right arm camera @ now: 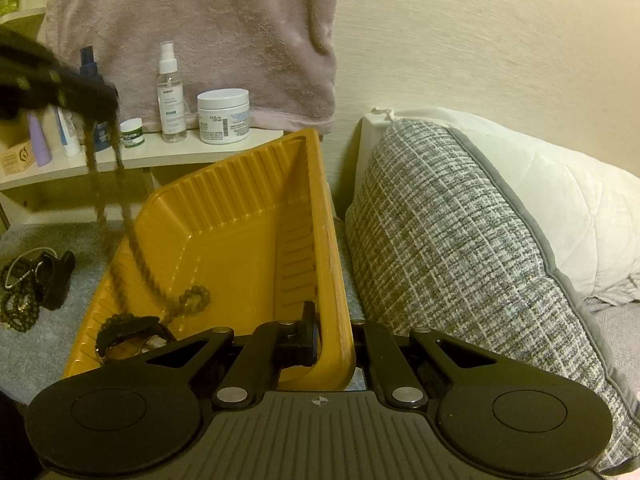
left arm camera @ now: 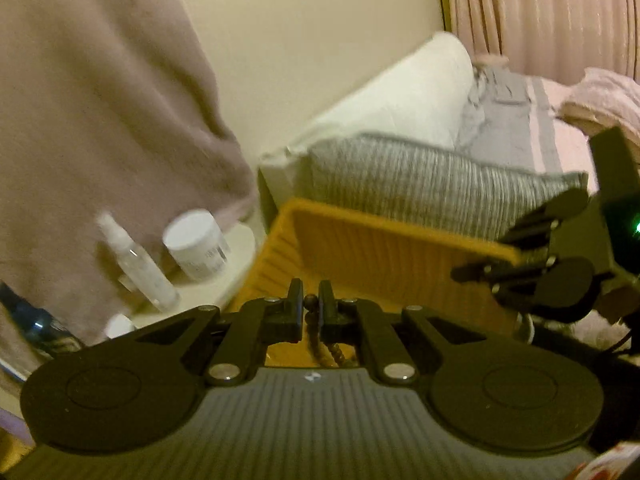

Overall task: Organize jewelry
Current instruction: 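Lower the bead necklace into the orange tray and open the left gripper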

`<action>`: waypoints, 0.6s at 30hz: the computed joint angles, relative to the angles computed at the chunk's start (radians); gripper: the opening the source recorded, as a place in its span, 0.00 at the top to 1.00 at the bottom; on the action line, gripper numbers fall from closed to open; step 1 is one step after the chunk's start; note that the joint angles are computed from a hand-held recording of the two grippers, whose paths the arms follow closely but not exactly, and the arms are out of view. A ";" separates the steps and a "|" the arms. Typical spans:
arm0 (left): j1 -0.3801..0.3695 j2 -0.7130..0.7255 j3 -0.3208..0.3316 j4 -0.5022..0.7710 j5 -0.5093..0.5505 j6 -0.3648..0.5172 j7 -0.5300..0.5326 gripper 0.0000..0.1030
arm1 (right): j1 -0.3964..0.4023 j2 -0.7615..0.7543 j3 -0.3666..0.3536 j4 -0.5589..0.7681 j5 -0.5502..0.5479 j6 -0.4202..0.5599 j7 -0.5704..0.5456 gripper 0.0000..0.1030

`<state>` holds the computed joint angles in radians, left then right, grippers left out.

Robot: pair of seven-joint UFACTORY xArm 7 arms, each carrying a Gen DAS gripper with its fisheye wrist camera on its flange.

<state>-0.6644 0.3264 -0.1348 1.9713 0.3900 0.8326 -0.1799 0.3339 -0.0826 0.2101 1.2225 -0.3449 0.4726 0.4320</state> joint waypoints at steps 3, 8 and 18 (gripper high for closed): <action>0.005 0.020 -0.003 0.000 -0.020 0.009 0.004 0.94 | 0.000 0.001 -0.001 0.002 0.004 0.002 -0.004 0.96; -0.001 0.042 0.002 0.005 -0.031 -0.001 -0.012 0.94 | 0.000 0.001 -0.002 0.003 0.005 0.003 -0.005 0.96; -0.022 0.105 0.016 0.090 -0.054 -0.007 -0.004 0.91 | -0.001 -0.005 -0.002 -0.005 0.011 0.000 -0.007 0.96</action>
